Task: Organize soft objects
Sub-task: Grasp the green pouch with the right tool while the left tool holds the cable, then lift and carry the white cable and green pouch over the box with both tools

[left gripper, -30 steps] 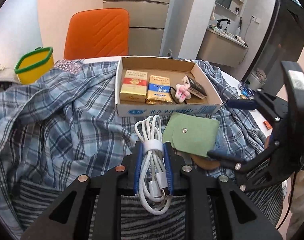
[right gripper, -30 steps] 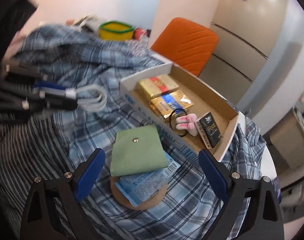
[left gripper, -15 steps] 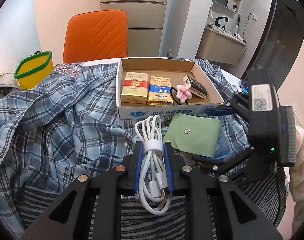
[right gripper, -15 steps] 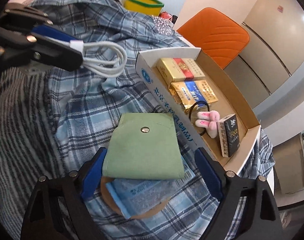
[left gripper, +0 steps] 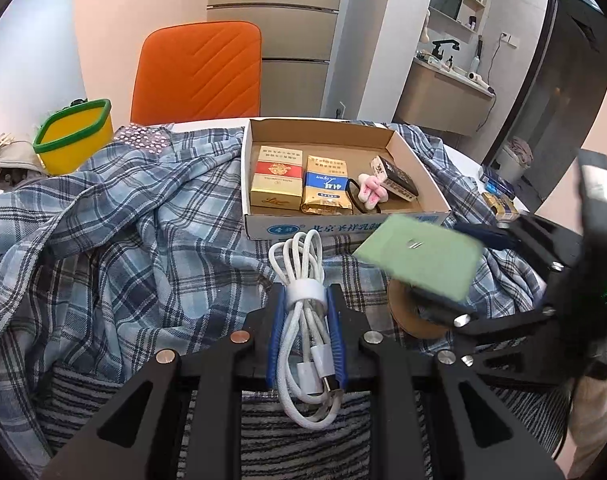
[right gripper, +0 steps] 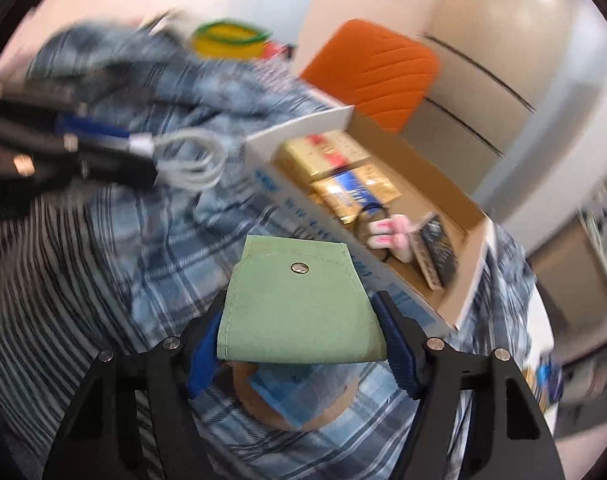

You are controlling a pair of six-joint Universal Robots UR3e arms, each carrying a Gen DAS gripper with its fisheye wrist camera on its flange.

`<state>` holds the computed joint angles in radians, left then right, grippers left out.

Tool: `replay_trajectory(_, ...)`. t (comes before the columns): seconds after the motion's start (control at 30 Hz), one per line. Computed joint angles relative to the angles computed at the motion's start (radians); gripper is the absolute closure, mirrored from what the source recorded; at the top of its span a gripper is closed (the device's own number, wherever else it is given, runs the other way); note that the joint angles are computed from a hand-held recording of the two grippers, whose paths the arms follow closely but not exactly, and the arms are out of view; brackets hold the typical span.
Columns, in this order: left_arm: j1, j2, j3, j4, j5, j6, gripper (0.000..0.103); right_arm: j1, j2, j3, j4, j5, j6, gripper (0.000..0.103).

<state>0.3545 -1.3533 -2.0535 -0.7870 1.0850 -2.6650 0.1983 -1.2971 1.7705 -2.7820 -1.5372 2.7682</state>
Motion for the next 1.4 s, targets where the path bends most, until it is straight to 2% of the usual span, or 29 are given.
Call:
replay_trajectory(0.07, 0.002, 0.003, 0.000, -0.004, -0.001, 0.001, 0.083, 0.011, -0.044, 0.068, -0.091, -0.043, 0.110, 0.031)
replay_trajectory(0.23, -0.002, 0.012, 0.001, -0.014, -0.004, 0.001, 0.083, 0.052, -0.139, 0.194, -0.250, -0.120, 0.255, 0.031)
replay_trajectory(0.43, 0.006, 0.059, 0.007, -0.039, -0.029, 0.011, 0.083, 0.086, -0.224, 0.253, -0.316, -0.171, 0.379, 0.031)
replay_trajectory(0.67, -0.003, 0.088, 0.055, -0.003, -0.049, -0.010, 0.083, 0.118, -0.228, 0.213, -0.363, -0.254, 0.410, 0.031)
replay_trajectory(0.8, 0.012, 0.113, 0.100, -0.034, -0.102, -0.009, 0.083, 0.101, -0.246, 0.145, -0.341, -0.243, 0.395, 0.031)
replay_trajectory(0.9, 0.002, 0.113, 0.127, 0.006, -0.109, -0.038, 0.083, 0.110, -0.227, 0.074, -0.351, -0.278, 0.357, 0.031)
replay_trajectory(1.17, -0.052, -0.065, 0.311, 0.128, -0.132, -0.194, 0.083, 0.069, -0.155, -0.084, -0.358, -0.309, 0.409, 0.031)
replay_trajectory(1.33, -0.104, -0.190, 0.449, 0.205, -0.118, -0.276, 0.083, 0.033, -0.090, -0.208, -0.331, -0.302, 0.436, 0.031)
replay_trajectory(1.4, -0.141, -0.244, 0.492, 0.255, -0.080, -0.302, 0.083, 0.029, -0.060, -0.249, -0.332, -0.307, 0.431, 0.031)
